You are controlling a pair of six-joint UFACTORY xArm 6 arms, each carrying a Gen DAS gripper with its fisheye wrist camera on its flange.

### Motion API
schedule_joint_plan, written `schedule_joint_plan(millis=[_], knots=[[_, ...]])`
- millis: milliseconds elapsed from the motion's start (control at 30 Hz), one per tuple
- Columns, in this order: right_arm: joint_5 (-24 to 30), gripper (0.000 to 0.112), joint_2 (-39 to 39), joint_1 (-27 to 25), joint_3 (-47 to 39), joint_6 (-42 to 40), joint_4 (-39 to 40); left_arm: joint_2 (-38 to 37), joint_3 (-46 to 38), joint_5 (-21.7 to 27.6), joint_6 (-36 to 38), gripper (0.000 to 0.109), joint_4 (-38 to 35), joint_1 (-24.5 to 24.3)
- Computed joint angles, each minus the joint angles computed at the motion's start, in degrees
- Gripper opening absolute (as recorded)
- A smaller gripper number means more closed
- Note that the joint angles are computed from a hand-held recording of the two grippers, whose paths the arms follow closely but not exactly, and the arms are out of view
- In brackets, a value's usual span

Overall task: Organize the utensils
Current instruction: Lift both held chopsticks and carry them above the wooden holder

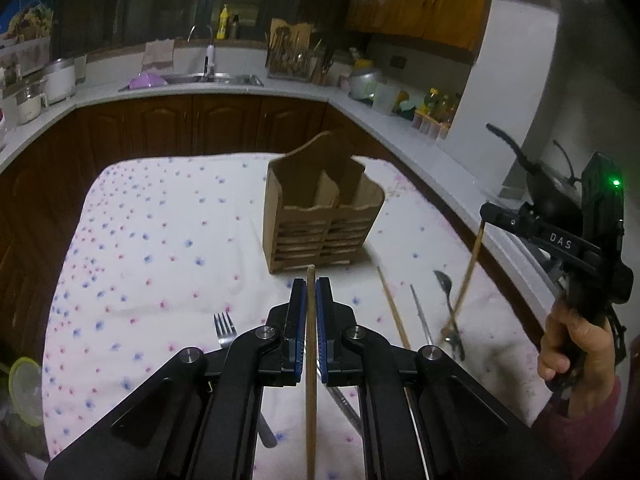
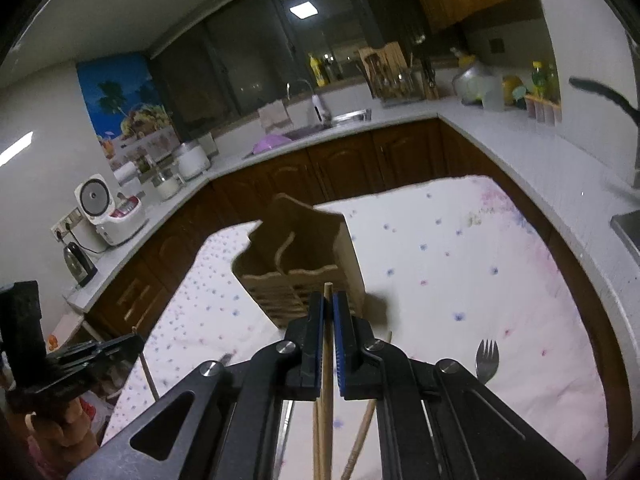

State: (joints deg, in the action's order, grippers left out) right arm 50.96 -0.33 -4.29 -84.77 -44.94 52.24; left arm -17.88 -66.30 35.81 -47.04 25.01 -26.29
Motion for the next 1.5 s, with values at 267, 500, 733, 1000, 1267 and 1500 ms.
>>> schedule_joint_plan(millis=[267,500,733,1000,1267,1500], knots=[[-1.61,0.005,-1.59,0.21,-0.04,-1.62,2.4,-1.65,0.21,-3.27,-3.27,0.004,3.25,0.76],[-2.65,0.005,-1.17,0.5,-1.35,-2.35,4.24,-2.29,-0.14,-8.1,-12.22,0.004,13.15,2.91],[-4.21,0.005,1.58,1.71,-6.18,-2.07,4.58,0.63,-5.03,-9.94,-18.21,0.004,21.71,5.17],[-5.93,0.005,7.63,2.58,-15.97,0.27,5.13,7.7,-14.98,-12.13,-25.53,0.004,31.64,8.33],[-7.15,0.005,15.85,4.08,-28.18,4.22,2.82,17.28,-27.53,-11.09,-29.03,0.004,35.83,10.59],[-8.45,0.005,23.81,5.32,-37.25,7.62,0.1,25.45,-35.3,-11.01,-35.62,0.004,40.25,12.55]])
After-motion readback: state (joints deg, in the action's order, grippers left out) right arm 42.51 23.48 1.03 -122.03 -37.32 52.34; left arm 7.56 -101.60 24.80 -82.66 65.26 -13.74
